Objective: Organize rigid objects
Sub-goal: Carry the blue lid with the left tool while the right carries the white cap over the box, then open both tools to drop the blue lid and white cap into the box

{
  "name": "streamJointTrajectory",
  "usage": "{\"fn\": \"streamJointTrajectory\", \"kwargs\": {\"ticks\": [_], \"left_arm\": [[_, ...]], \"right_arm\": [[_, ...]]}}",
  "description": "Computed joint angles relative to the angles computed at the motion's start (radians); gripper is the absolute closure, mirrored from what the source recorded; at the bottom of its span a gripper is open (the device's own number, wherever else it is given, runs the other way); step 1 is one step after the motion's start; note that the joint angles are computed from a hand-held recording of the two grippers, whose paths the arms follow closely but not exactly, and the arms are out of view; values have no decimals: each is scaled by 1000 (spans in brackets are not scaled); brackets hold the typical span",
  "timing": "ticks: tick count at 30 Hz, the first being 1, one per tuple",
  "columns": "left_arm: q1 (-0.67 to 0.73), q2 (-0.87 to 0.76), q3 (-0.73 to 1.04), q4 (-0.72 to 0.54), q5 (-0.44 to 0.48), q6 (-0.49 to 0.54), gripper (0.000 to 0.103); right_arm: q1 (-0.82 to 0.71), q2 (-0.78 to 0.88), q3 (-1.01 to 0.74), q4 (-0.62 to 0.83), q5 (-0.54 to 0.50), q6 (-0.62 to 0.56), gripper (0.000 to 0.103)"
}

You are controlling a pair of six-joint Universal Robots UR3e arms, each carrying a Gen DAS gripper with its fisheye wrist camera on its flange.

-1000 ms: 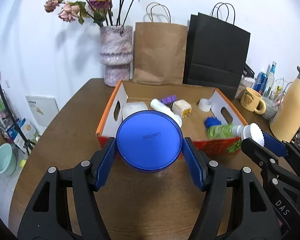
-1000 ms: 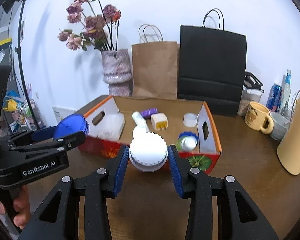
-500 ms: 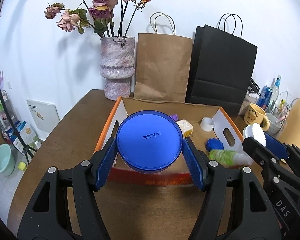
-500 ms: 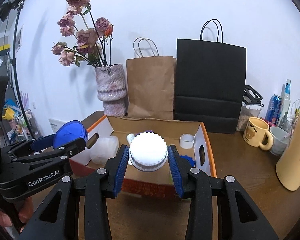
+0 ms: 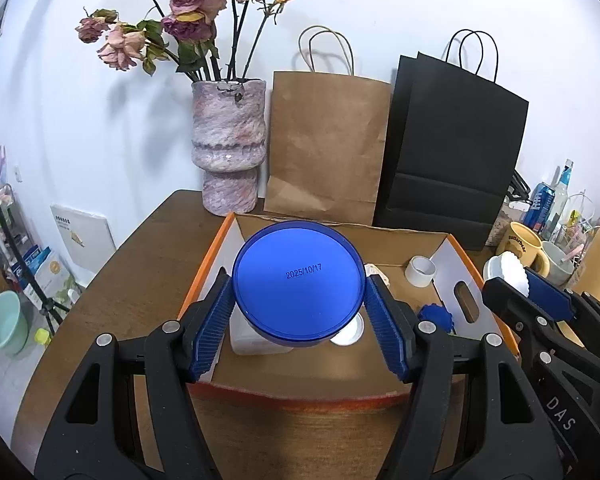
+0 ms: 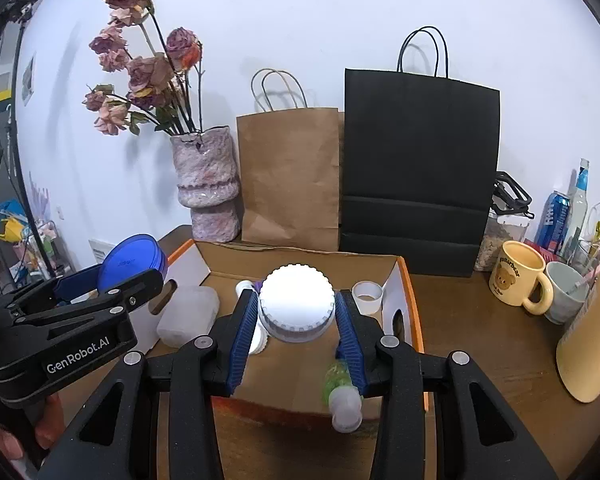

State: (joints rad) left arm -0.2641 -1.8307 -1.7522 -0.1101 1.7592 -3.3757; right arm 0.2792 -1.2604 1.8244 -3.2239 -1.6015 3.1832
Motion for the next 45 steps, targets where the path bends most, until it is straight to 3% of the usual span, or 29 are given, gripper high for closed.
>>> {"fn": "streamJointTrajectory", "kwargs": {"ticks": [25,37,39,40,41,42,43,45], "left_arm": [[29,-250,308,-103,20,57,40],[40,-275,323,-133,21,57,40],[45,-273,321,-138,20,54,36],[47,-272,318,-134,19,53,26],[48,-269,312,-125,23,53,13],[48,-265,303,-111,29,52,9],[49,-260,294,-97,28,52,2],[52,-248,274,-72,22,52,0]], "right_arm": [[-90,215,-349,276,108,-117,59],[-91,237,-370,318,117,-145,58],[-90,232,-367,322,109,-149,58],[-90,231,-369,326,105,-150,57],[-90,228,-369,330,99,-151,49],[-90,224,-365,327,88,-149,31],[-90,220,-361,321,83,-148,22],[-94,210,-349,308,84,-146,16]]}}
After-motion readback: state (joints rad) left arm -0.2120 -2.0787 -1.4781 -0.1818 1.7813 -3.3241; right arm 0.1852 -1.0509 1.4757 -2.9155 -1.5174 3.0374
